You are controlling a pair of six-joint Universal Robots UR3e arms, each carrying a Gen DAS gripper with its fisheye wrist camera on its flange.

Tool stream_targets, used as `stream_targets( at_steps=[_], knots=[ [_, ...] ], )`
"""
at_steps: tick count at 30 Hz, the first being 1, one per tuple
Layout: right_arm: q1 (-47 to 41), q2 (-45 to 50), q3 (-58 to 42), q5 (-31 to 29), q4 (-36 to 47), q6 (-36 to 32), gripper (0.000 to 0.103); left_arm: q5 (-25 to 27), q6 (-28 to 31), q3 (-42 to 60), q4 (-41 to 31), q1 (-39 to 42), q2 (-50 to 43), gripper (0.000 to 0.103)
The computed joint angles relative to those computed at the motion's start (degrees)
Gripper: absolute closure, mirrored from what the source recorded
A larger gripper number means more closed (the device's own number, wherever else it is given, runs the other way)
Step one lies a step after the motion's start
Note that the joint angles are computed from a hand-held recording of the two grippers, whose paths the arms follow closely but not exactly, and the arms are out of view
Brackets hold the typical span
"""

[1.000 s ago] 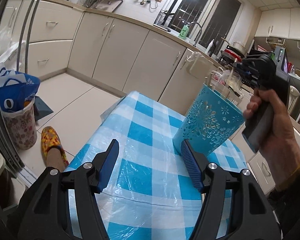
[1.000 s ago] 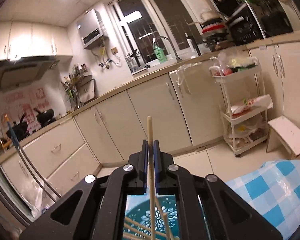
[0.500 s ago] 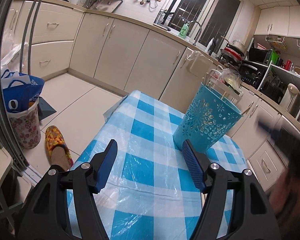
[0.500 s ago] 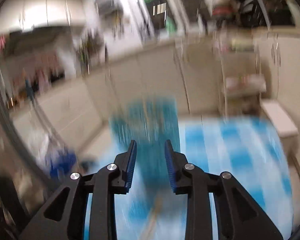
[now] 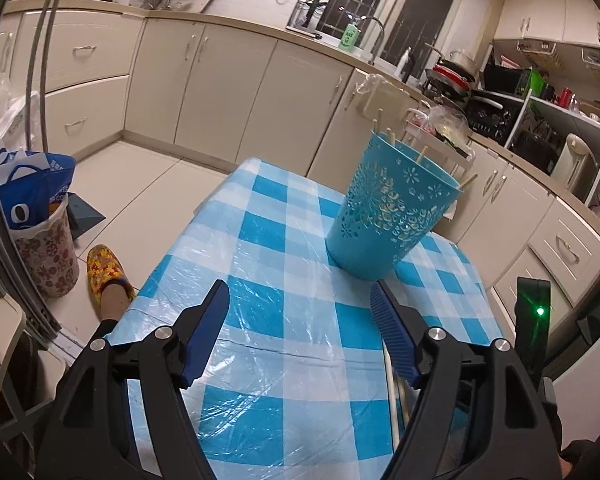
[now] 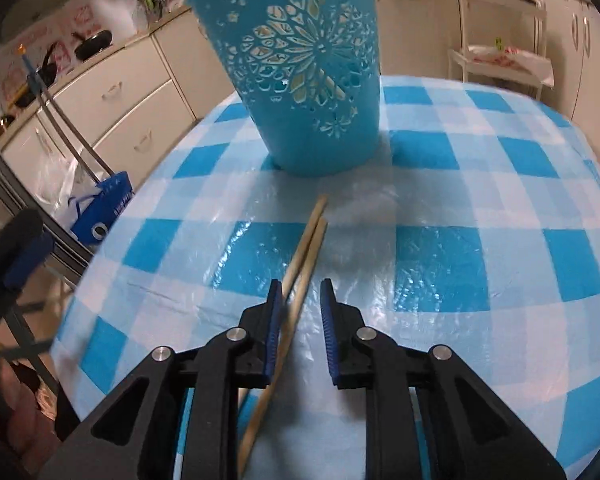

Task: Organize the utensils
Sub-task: 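Close the left gripper on another stick while the right gripper returns to the pile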

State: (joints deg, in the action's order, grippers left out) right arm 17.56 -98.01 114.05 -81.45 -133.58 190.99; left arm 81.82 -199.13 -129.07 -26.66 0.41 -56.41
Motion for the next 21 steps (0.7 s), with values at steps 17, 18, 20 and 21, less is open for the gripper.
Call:
stream_targets(
  at_steps=[17, 18, 20, 21],
  knots=[
    [-16.7, -15.7, 7.6, 6.4, 12.9, -23.0, 0.092, 13.2, 7.9, 42.4, -15.3, -23.1, -47.4, 0.052],
    [-18.6, -16.5, 7.9, 8.1, 14.2, -23.5, 0.092, 13.9, 8.4, 44.8, -16.9, -23.7, -49.6, 0.058],
    [-20.7, -17.0, 8.2, 10.1, 15.1, -23.1, 0.092, 15.0, 8.3, 46.5, -17.5, -24.5, -51.6, 0.083],
    [-20.5, -16.5, 8.1, 10.0, 14.6, -22.5, 0.091, 15.4, 8.5, 46.5, -16.8, -24.8, -51.9, 0.088]
  ],
)
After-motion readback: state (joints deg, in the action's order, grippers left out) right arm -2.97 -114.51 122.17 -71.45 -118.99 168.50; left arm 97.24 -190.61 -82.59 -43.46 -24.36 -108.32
